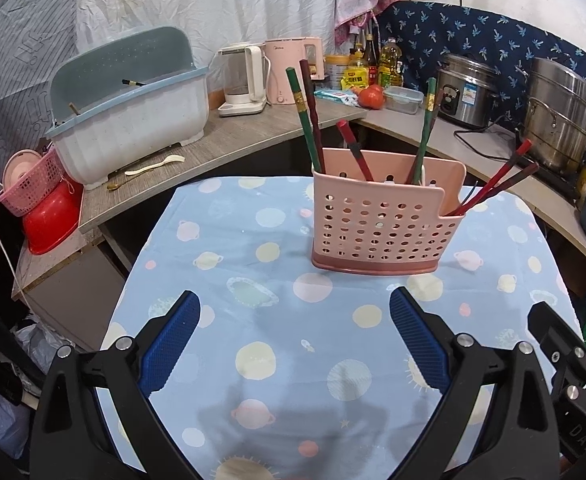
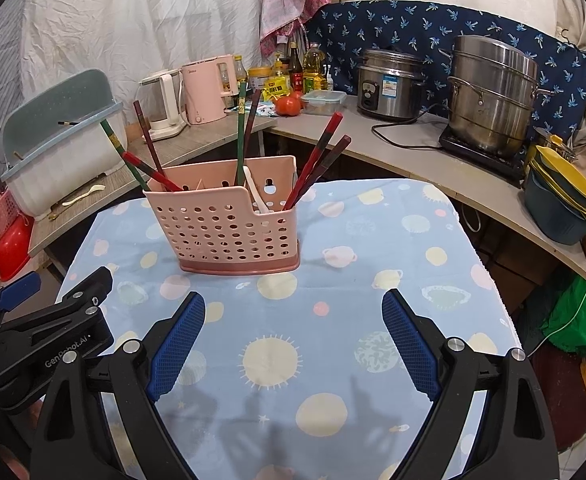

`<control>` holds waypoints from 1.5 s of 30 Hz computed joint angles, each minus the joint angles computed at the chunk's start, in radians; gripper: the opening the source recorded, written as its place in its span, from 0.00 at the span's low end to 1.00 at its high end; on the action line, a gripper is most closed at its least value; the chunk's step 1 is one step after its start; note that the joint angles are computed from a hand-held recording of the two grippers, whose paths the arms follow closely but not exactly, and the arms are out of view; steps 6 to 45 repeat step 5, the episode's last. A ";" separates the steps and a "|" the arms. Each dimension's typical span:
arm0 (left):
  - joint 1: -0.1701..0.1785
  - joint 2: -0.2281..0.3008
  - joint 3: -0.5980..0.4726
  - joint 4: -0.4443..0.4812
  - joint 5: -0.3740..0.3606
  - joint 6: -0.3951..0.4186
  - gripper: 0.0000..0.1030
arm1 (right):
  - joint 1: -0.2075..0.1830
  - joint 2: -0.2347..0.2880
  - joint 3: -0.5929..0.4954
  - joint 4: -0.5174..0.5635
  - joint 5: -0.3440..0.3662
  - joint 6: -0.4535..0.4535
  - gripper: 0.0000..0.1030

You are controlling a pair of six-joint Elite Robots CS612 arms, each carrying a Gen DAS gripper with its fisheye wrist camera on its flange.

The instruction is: Organize utensils

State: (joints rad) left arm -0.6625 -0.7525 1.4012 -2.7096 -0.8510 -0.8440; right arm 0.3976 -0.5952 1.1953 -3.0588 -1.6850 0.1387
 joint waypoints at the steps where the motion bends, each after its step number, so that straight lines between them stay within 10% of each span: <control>1: 0.000 0.001 0.001 -0.008 0.001 0.002 0.89 | 0.001 0.000 0.000 0.000 0.000 0.001 0.84; 45: -0.001 0.001 0.001 -0.006 0.003 0.008 0.89 | 0.001 0.000 0.000 0.000 0.000 0.001 0.84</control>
